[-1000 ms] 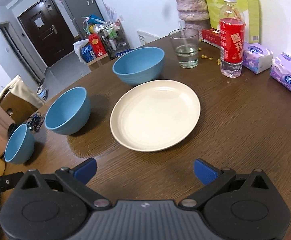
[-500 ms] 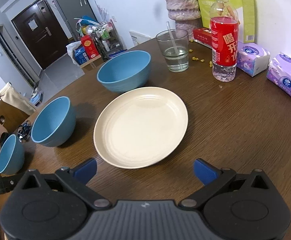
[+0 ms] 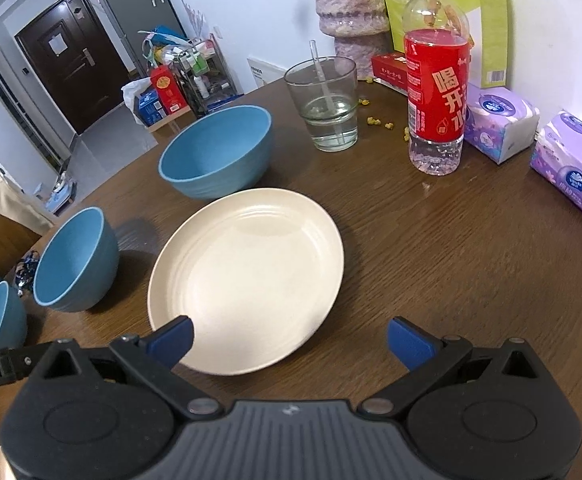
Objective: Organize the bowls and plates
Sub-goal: 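Move both open tools toward the cream plate beside the water glass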
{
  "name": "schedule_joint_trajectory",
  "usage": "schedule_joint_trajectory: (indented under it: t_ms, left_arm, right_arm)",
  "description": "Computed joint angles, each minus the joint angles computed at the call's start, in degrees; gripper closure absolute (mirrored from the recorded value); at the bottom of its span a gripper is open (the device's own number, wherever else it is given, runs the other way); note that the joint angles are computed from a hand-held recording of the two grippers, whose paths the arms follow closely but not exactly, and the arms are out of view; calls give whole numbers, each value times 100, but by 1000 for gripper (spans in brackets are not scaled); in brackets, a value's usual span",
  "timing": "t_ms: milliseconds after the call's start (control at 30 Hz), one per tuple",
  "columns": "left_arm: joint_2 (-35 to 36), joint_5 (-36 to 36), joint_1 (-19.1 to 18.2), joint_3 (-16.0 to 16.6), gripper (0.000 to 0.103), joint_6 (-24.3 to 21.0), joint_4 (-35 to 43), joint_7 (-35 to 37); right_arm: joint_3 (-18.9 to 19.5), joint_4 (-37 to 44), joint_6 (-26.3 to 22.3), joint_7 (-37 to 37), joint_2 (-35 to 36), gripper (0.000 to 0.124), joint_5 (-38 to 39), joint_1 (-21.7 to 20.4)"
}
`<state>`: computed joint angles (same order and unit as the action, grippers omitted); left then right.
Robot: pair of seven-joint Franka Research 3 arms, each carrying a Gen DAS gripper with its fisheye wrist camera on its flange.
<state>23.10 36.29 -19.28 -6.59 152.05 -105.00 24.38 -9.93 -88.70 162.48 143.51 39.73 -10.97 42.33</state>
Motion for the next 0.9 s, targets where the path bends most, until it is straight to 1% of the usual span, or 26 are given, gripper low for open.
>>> schedule_joint_trajectory:
  t_ms: [200, 333, 533, 700, 833, 900]
  left_arm:
    - [429, -172, -38, 1, 0, -156, 538, 107]
    - [680, -324, -57, 12, 0, -215, 855, 215]
    - [1079, -563, -94, 45, 0, -361, 1373, 354]
    - [1475, -798, -122, 37, 0, -643, 1934, 566]
    - [1839, -1006, -143, 33, 0, -945, 2495, 770]
    - [2002, -1086, -171, 49, 0, -1081, 2754, 821]
  right_arm:
    - [203, 374, -128, -395, 260, 21, 206, -314]
    - [337, 749, -328, -725, 490, 21, 359, -499]
    - [511, 1515, -753, -1273, 941, 21, 565, -736]
    - [645, 2130, -1105, -1659, 1313, 21, 751, -909]
    - [780, 2486, -1287, -1975, 1540, 21, 943, -1064]
    - [839, 2669, -1386, -2140, 1652, 24, 1039, -1133]
